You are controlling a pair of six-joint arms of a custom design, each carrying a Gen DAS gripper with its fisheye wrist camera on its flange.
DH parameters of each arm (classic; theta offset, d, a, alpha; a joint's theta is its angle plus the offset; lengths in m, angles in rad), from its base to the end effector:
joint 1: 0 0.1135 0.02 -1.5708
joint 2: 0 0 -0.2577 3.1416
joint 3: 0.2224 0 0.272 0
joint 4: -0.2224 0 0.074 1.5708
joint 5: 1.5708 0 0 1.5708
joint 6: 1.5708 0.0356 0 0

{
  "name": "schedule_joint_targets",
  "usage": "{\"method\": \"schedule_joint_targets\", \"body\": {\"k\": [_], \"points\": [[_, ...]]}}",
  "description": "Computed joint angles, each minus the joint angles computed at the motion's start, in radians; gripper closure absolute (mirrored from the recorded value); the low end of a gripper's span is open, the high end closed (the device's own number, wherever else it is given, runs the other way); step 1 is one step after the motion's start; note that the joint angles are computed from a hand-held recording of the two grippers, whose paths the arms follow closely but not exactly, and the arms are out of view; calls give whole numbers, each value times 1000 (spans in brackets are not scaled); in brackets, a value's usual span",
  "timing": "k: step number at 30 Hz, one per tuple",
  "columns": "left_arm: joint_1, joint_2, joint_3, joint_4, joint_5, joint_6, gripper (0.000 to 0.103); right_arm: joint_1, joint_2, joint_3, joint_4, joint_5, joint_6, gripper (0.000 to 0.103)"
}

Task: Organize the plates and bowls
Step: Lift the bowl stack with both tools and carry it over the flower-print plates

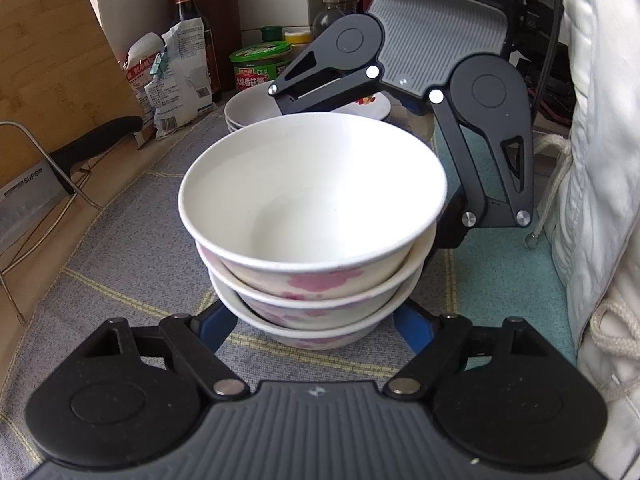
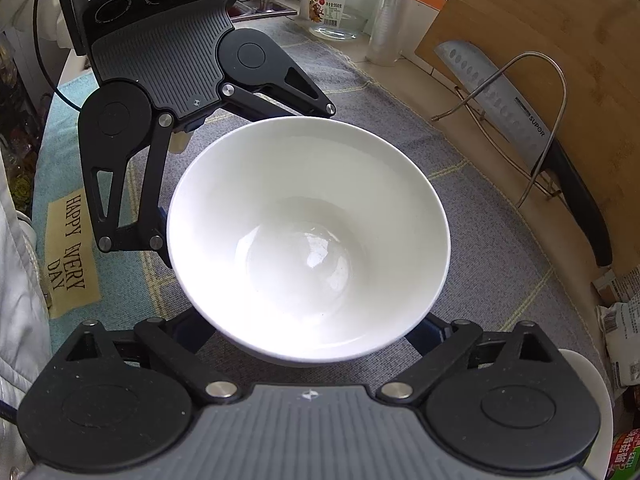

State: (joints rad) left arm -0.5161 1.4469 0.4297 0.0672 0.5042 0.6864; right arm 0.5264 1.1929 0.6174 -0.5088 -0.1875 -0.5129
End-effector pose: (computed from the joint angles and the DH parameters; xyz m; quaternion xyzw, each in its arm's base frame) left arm 0.2001 -0.1333 0.0895 0.5844 0.7173 -0.2115 0.3149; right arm 0.1965 0.1218 0.1626 -0.4994 0.8275 0.0925 0.2392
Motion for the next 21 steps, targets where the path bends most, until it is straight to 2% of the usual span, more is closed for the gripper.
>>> {"method": "schedule_joint_targets", "body": {"k": [4, 14, 21], "points": [[29, 29, 19, -12, 42, 19, 18, 3, -16, -12, 12, -6, -1, 4], [22, 77, 74, -44, 54, 57, 12, -20, -27, -27, 21, -47, 2, 5], [20, 82, 84, -59, 51, 61, 13, -35, -31, -28, 16, -68, 8, 6]]}}
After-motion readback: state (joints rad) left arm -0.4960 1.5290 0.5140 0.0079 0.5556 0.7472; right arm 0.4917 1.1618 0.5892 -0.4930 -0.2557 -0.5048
